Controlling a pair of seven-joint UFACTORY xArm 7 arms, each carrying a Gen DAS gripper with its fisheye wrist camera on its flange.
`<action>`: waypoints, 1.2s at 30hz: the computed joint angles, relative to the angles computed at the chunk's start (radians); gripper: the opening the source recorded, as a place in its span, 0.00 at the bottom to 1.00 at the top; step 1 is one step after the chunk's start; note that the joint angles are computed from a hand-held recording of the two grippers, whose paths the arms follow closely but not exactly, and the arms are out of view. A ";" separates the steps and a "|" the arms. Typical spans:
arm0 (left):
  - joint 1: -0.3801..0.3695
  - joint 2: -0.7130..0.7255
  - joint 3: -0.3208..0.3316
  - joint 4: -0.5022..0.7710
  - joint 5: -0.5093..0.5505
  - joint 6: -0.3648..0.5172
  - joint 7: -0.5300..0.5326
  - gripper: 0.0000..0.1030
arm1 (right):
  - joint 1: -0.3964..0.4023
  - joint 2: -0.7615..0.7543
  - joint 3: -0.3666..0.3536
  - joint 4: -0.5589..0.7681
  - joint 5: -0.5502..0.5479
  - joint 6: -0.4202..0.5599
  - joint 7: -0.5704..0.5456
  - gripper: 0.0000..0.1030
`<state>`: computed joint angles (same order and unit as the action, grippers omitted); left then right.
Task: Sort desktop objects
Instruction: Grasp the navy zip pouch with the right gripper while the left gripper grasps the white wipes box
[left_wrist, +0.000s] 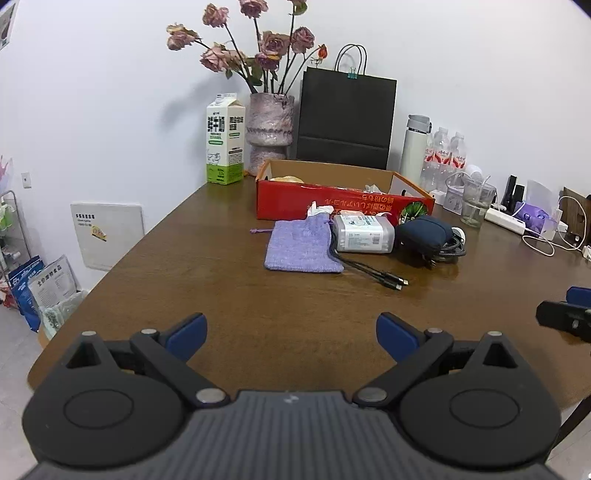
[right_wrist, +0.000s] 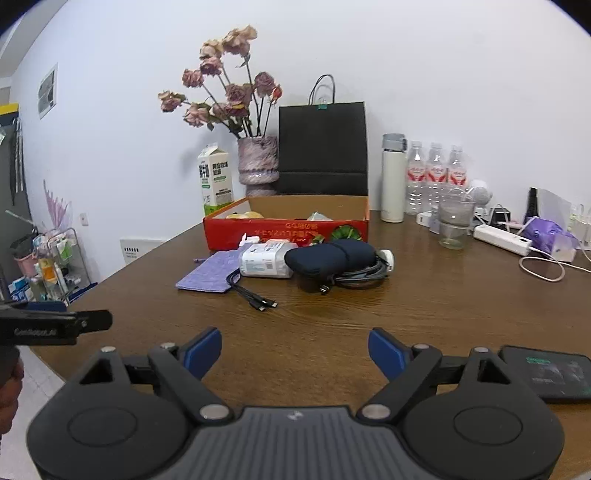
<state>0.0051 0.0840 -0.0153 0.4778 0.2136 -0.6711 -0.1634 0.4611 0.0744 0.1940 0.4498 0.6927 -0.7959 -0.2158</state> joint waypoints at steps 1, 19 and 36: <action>-0.002 0.014 -0.002 0.022 0.000 0.008 0.001 0.97 | -0.007 0.015 -0.007 0.019 -0.015 0.008 -0.003 0.83; 0.083 0.543 -0.224 0.827 0.273 0.369 0.026 0.97 | -0.008 0.475 -0.356 0.773 -0.089 0.499 0.147 0.84; -0.003 0.725 -0.245 1.099 0.032 0.566 0.214 0.83 | -0.201 0.616 -0.250 1.007 -0.327 0.661 0.291 0.56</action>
